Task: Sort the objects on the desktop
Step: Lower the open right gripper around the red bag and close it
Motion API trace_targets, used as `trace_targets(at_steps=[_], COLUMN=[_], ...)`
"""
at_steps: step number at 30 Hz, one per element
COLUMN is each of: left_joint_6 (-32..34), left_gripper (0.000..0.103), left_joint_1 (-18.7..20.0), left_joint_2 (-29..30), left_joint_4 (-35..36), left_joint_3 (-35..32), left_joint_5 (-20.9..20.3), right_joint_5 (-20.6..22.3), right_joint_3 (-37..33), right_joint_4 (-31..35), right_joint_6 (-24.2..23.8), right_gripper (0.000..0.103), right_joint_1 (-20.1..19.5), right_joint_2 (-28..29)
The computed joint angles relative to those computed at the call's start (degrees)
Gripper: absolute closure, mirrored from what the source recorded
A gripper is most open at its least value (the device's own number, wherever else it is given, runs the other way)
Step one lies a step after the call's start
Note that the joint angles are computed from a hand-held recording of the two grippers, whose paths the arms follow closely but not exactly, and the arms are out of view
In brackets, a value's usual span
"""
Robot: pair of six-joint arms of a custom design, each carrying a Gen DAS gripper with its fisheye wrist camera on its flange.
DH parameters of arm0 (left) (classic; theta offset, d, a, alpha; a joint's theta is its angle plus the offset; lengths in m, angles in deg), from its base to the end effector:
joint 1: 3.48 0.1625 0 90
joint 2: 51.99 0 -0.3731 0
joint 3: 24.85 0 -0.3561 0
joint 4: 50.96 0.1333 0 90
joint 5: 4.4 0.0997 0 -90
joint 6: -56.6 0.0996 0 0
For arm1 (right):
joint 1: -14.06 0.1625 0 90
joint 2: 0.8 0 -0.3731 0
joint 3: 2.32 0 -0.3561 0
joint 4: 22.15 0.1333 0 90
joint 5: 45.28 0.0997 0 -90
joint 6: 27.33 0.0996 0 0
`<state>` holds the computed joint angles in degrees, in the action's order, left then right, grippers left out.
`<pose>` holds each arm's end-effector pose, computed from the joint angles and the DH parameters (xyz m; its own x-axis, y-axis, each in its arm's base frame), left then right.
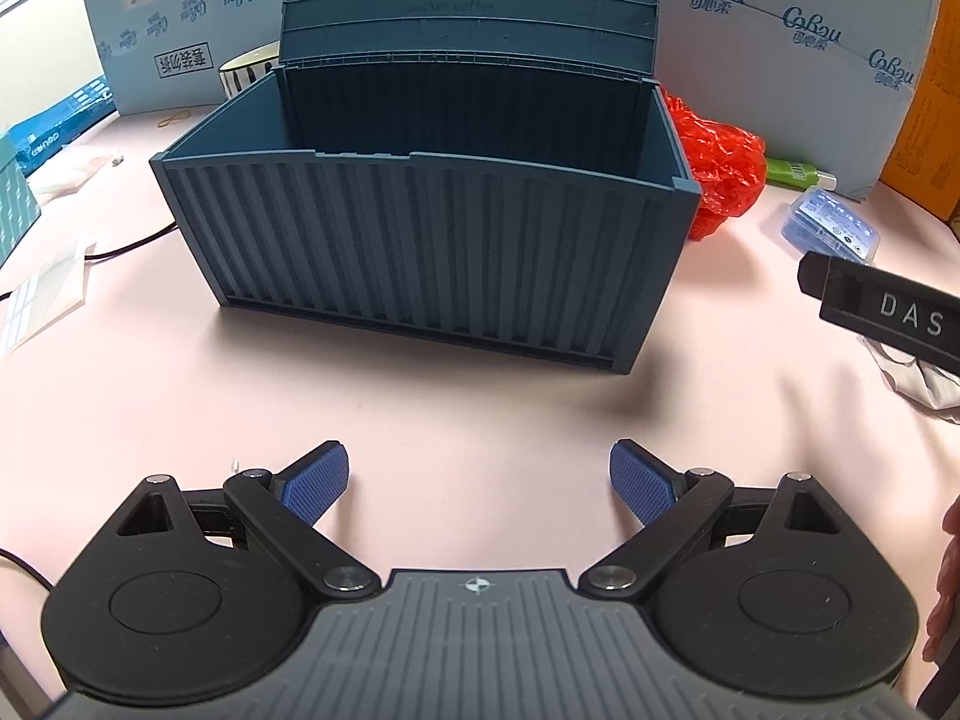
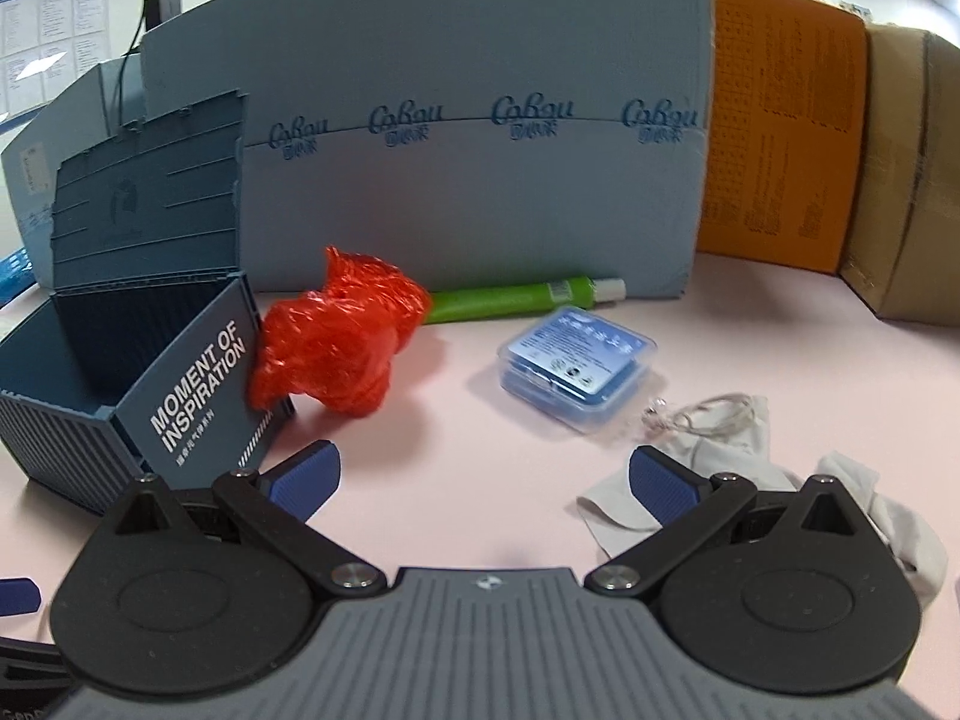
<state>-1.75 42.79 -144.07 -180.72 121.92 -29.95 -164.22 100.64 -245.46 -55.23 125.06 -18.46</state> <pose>-0.0306 -0.3548 0.1776 -0.6478 -0.3498 -0.6768 0.2220 0.7632 -0.6069 0.2644 -0.4514 -0.0634 -0.7238 -0.2727 0.6339 -0.6545 0.5623 -0.5054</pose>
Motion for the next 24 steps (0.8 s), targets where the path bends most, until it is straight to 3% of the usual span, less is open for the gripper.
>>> trace_targets(at_steps=[11, 24], left_joint_6=[-3.57, -6.6], left_gripper=[0.01, 0.01], left_joint_1=[-0.45, -1.11], left_joint_2=[-0.85, -1.95], left_joint_4=[3.28, 6.87], left_joint_3=[0.14, 0.17], left_joint_5=[0.55, 1.36], right_joint_5=[7.2, 15.18], right_joint_3=[0.51, -2.19], right_joint_4=[0.21, 4.03], right_joint_6=[-2.68, -9.09], right_gripper=[0.0, 0.0], right_joint_1=[-1.55, -2.76], right_joint_2=[-0.71, -0.41])
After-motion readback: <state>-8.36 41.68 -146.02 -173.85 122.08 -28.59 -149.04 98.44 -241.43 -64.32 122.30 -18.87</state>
